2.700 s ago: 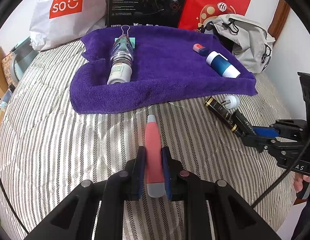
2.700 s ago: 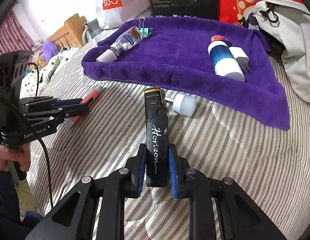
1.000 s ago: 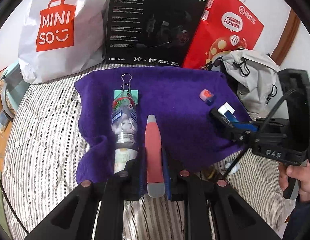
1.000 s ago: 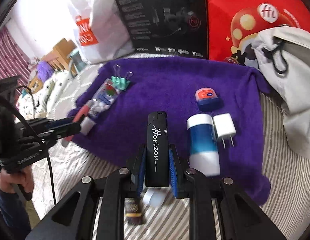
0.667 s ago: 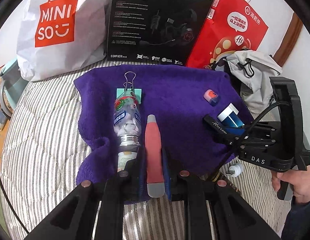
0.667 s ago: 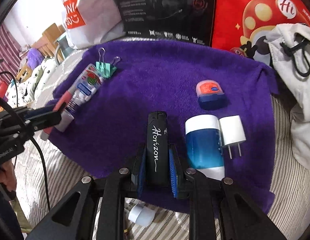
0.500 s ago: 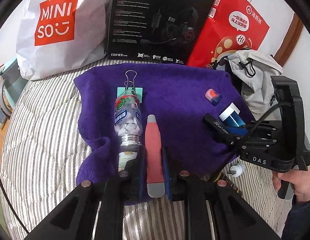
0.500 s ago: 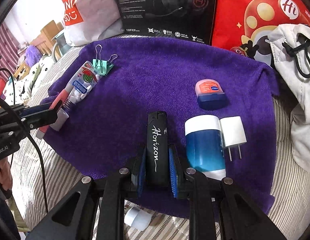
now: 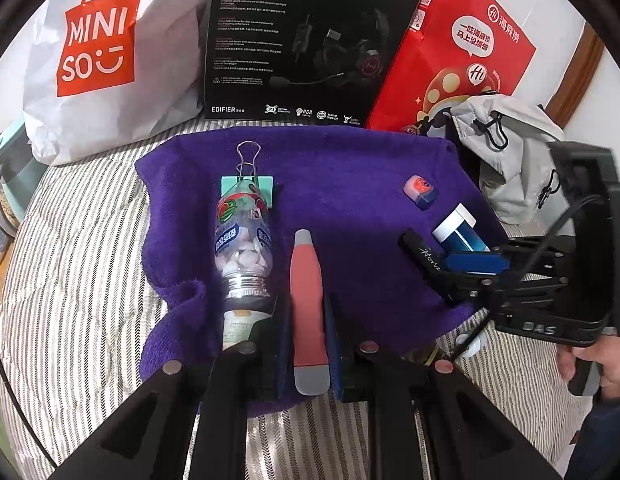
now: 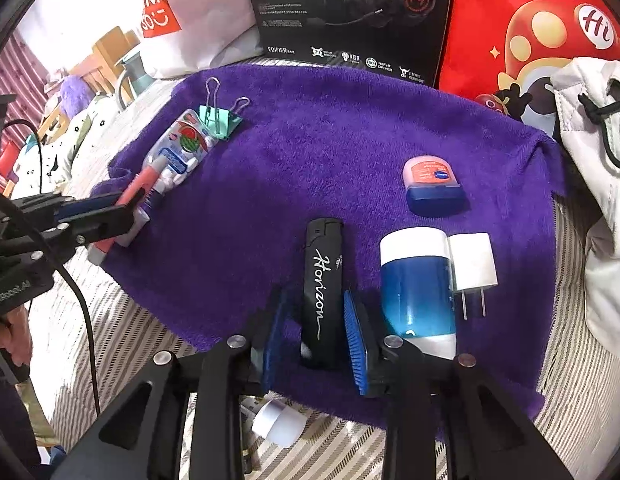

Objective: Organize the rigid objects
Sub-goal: 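Open both tools and pull them back from the towel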

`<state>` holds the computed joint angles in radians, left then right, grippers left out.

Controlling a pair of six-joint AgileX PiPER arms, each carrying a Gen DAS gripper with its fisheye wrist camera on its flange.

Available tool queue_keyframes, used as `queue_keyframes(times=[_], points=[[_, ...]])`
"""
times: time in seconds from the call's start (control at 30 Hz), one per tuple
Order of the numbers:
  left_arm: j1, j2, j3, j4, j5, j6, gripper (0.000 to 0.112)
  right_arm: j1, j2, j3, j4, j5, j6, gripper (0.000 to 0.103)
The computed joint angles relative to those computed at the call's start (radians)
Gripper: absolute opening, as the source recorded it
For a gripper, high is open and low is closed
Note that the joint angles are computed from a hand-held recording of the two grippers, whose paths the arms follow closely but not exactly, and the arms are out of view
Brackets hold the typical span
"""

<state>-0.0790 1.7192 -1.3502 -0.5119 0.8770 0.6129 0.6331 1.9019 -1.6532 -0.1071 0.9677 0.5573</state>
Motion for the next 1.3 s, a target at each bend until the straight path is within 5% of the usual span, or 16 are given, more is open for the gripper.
queue_keyframes(times=[0.2,0.53,0.93,1.3], points=[[-0.033,0.024,-0.018,0.039,-0.015,-0.045,0.016,0.01,-0.097,0.069,-0.03,-0.043,0.057,0.048],[-0.095,0.074,-0.051,0.133,-0.042,-0.135,0.016,0.08,-0.27,0.225,-0.12,-0.025,0.168,0.056],[-0.156,0.081,-0.061,0.263,-0.065,-0.194,0.017,0.199,-0.424,0.437,-0.23,-0.107,0.414,0.056],[-0.119,-0.003,-0.005,0.16,-0.031,-0.125,0.029,0.247,-0.47,0.533,-0.239,-0.108,0.531,0.057]])
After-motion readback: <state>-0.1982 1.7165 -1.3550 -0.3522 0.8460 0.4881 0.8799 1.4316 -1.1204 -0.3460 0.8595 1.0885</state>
